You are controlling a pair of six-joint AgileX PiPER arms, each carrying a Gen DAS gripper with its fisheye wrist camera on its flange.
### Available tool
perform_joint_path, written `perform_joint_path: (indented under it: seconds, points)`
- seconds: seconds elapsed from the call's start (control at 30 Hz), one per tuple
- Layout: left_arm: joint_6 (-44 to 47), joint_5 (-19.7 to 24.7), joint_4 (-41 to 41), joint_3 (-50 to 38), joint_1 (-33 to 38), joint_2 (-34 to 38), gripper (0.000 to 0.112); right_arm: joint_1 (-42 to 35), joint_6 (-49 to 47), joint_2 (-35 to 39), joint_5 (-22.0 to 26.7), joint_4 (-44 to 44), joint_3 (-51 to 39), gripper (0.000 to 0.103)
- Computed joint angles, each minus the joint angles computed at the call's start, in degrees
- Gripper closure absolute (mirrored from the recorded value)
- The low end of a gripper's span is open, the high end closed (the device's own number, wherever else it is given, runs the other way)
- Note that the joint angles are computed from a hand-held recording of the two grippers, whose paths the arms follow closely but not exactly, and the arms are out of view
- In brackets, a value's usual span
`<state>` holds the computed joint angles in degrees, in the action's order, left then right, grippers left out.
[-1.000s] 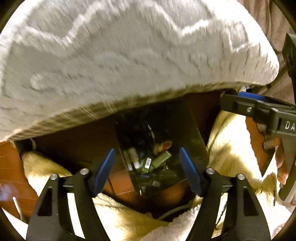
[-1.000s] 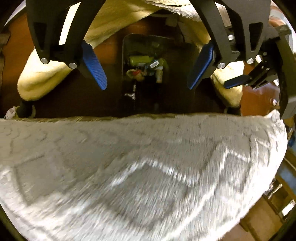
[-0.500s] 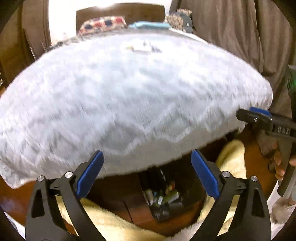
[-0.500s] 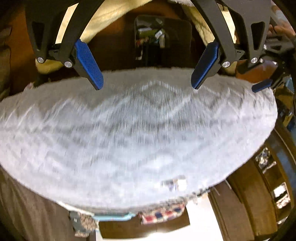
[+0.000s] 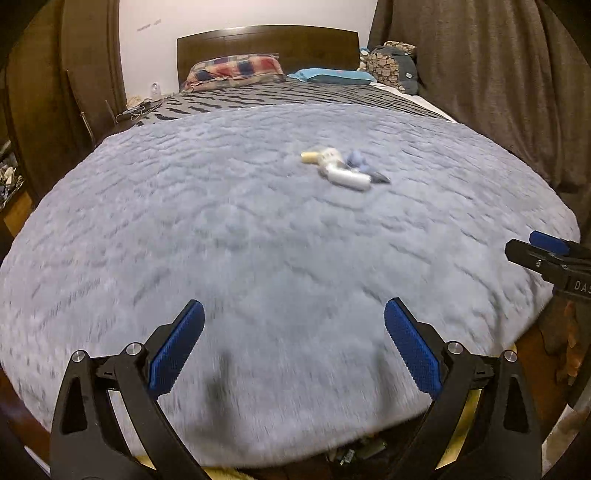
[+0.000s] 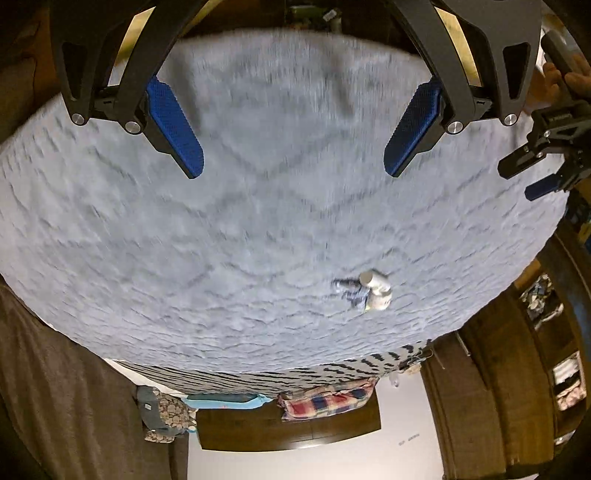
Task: Collect trash
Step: 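Grasp the blue cloth bundle with the right tool while the left tool grasps the white tube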
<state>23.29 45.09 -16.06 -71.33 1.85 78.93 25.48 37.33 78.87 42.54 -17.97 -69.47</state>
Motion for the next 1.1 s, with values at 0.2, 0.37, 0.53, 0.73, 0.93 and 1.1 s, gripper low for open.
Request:
perform_joint_path:
  seconds: [0.2,0.37,0.53,0.73,0.93,1.1]
  points:
    - [-2.34,0.82,3.32,-8.35,-2.33,8.07,0.019,-3.38,-6.89,11.01,-0.62,5.44,-11.48,0.005]
    - [-3.87,1.13,4.98,-13.64,-4.25,13.54,0.019,-4.82,-11.79,21.17,1.12,10.06,-24.44,0.016]
    - [-5.17,1.54,5.66,-18.31,-5.8,17.89,0.019,-5.5,-17.75,32.68,7.29,16.57,-40.63,0.039]
    - [-5.29,2.13,5.37,-21.2,-6.5,20.74,0.019,-5.3,-20.24,47.36,19.05,19.09,-63.65,0.064]
    - [-6.01,3.62,5.73,-25.44,-7.25,24.31,0.019,-6.12,-21.69,47.94,18.17,21.85,-63.48,0.076]
    - [-6.62,6.51,4.61,-31.43,-8.73,29.06,0.019,-7.15,-22.24,41.59,13.59,19.33,-54.68,0.076]
